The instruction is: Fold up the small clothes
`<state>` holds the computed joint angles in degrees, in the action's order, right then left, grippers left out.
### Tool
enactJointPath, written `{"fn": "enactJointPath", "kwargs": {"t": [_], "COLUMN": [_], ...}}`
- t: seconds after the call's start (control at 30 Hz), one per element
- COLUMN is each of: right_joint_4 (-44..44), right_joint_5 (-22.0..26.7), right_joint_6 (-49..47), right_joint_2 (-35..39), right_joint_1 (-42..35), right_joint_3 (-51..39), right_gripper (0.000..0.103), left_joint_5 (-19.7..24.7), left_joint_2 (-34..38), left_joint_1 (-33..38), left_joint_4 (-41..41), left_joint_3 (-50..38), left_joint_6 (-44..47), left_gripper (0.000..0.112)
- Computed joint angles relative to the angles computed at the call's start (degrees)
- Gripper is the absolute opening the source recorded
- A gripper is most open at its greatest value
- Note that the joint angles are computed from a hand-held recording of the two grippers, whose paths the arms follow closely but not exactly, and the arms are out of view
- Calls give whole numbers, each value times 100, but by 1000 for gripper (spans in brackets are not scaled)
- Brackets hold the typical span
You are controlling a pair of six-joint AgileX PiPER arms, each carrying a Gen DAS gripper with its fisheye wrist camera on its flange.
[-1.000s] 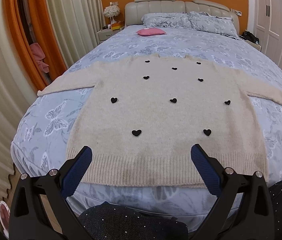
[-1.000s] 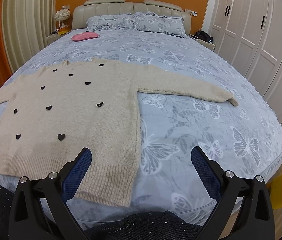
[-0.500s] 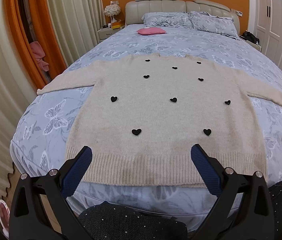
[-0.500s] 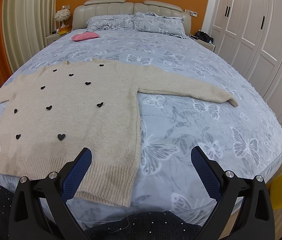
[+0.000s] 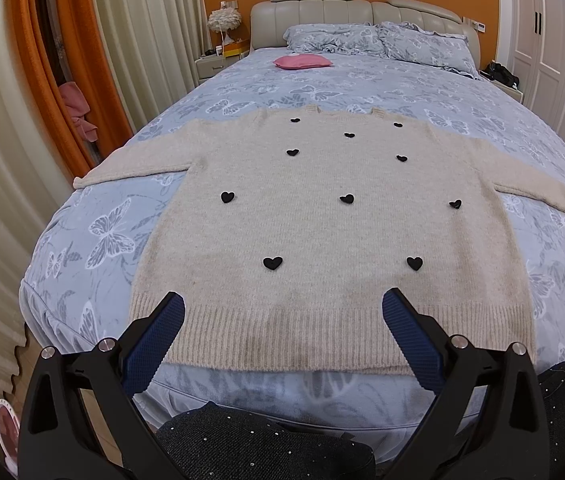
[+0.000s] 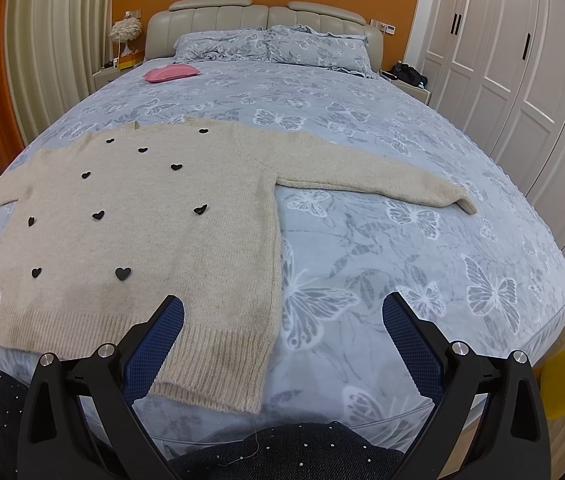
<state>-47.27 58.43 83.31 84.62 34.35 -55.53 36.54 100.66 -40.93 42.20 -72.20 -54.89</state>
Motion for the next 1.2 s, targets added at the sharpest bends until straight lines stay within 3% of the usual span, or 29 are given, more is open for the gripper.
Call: {"fn": "enactJointPath", "kwargs": {"t": [1.2], "right_joint_4": [-36], "right_joint_5": [-2], "right_joint_6": [43], "right_joint_2": [16], "right_joint_1": [38], "right_joint_3": [23], "right_gripper": [98], "left_joint_5": [-16], "left_joint_2": [-5], "left_joint_1": [75], "left_joint_4": [-101], "left_joint_3": [-29], "left_joint_6": [146], "left_gripper": [97]}}
